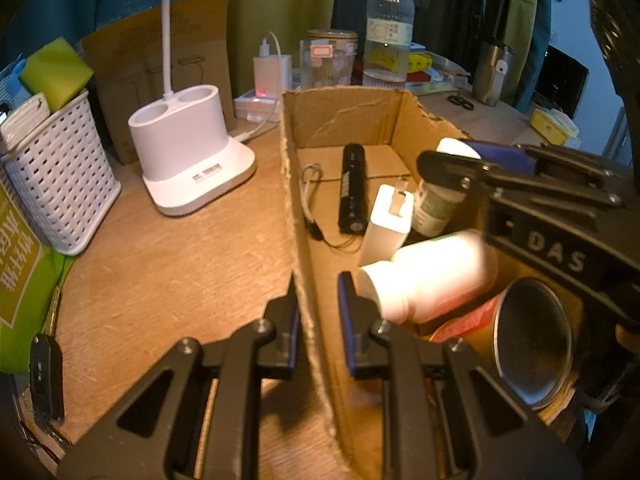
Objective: Organize rigid objects
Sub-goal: 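Lower the pill bottle into the box and open the right gripper, then move the open right gripper to the black wristwatch on the desk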
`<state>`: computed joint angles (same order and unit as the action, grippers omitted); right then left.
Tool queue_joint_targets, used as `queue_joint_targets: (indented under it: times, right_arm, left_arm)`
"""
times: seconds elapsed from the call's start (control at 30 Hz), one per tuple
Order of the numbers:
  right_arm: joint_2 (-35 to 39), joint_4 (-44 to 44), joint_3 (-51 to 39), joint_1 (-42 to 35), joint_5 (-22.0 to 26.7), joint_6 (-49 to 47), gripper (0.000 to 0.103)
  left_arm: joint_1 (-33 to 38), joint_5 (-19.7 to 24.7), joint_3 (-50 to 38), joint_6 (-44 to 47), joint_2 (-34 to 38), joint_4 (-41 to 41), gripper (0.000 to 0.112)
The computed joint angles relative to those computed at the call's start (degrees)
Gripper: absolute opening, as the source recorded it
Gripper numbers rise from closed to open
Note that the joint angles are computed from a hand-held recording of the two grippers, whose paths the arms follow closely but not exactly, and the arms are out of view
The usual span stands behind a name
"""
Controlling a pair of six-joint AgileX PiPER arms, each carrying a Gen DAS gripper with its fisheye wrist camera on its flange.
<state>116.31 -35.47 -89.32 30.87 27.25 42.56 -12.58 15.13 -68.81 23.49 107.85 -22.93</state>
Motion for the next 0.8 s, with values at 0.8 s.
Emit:
queue_joint_targets:
  times: [0.8]
  right_arm:
    - [1.4, 0.5, -4.5, -1.0, 2.0, -3.9, 0.054]
  left_arm:
    - [0.2, 0.4, -0.7, -0.2, 0.5, 0.2, 0.018]
